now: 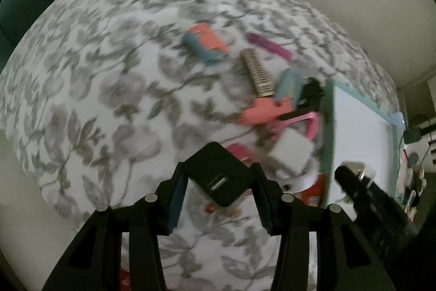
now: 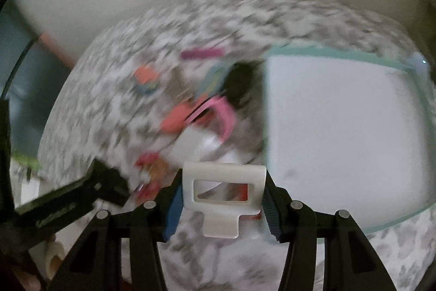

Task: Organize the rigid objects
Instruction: 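Carry the black charger up with the left gripper while the right gripper grasps the white clip, then place the black charger and white clip in the tray, opening both grippers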

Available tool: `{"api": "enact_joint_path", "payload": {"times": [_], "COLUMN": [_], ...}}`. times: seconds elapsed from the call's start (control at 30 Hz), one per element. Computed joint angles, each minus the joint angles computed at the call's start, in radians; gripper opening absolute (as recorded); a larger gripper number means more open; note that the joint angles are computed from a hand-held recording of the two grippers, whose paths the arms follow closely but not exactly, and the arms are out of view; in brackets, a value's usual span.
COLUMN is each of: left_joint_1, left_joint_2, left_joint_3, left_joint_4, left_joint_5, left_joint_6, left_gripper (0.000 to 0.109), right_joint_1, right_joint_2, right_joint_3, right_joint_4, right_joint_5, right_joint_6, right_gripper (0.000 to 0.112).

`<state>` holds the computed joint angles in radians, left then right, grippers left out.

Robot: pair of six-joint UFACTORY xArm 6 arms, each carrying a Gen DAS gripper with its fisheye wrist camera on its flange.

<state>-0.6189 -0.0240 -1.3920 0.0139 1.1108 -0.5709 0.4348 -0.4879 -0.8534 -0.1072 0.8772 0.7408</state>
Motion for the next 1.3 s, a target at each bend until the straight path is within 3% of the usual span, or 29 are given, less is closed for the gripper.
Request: {"api": "enact_joint_path", "payload": {"times": [0.23, 0.3, 0.37, 0.73, 0.9, 1.13, 1.23, 1.3], "left_joint_1": [-0.076, -0.090, -0.106, -0.202, -0.230, -0.241, -0.240, -0.242], "left_joint_2": [0.160, 0.190, 0.224, 0.483, 0.564, 0.606, 0.606, 0.596], "left_joint_3": [-0.231, -0.274, -0.327, -0.683, -0.760, -0.761, -0.752, -0.739], "left_joint_4": [0.005, 0.001, 0.000, -0.014, -0.053, -0.072, -0.081, -0.064], "left_joint_5": [0.049, 0.054, 0.057, 0.099, 0.089, 0.046, 0.037, 0.030], "left_joint_6": [0.054, 0.066, 0.075, 0.150, 0.189, 0.221, 0.222, 0.214], "left_gripper": [0.043, 0.042, 0.032, 0.032, 0.032, 0.032, 0.040, 0.064], "right_joint_1": [-0.132, -0.174, -0.218, -0.373, -0.423, -0.468, -0.467, -0.466], "right_joint_2": [-0.058, -0.068, -0.075, -0.117, -0.131, -0.141, -0.143, -0.146], "right_joint_3": [0.034, 0.050, 0.069, 0.144, 0.171, 0.193, 0.193, 0.190], "right_joint_4": [-0.116, -0.101, -0.081, -0.044, -0.055, -0.054, -0.066, -0.071], "right_joint_5": [0.052, 0.053, 0.041, 0.047, 0.062, 0.091, 0.098, 0.106], "right_joint_6": [0.099, 0.101, 0.093, 0.109, 0.110, 0.113, 0.115, 0.120], "right_gripper": [0.054, 0.054, 0.054, 0.054, 0.054, 0.054, 0.055, 0.055]}}
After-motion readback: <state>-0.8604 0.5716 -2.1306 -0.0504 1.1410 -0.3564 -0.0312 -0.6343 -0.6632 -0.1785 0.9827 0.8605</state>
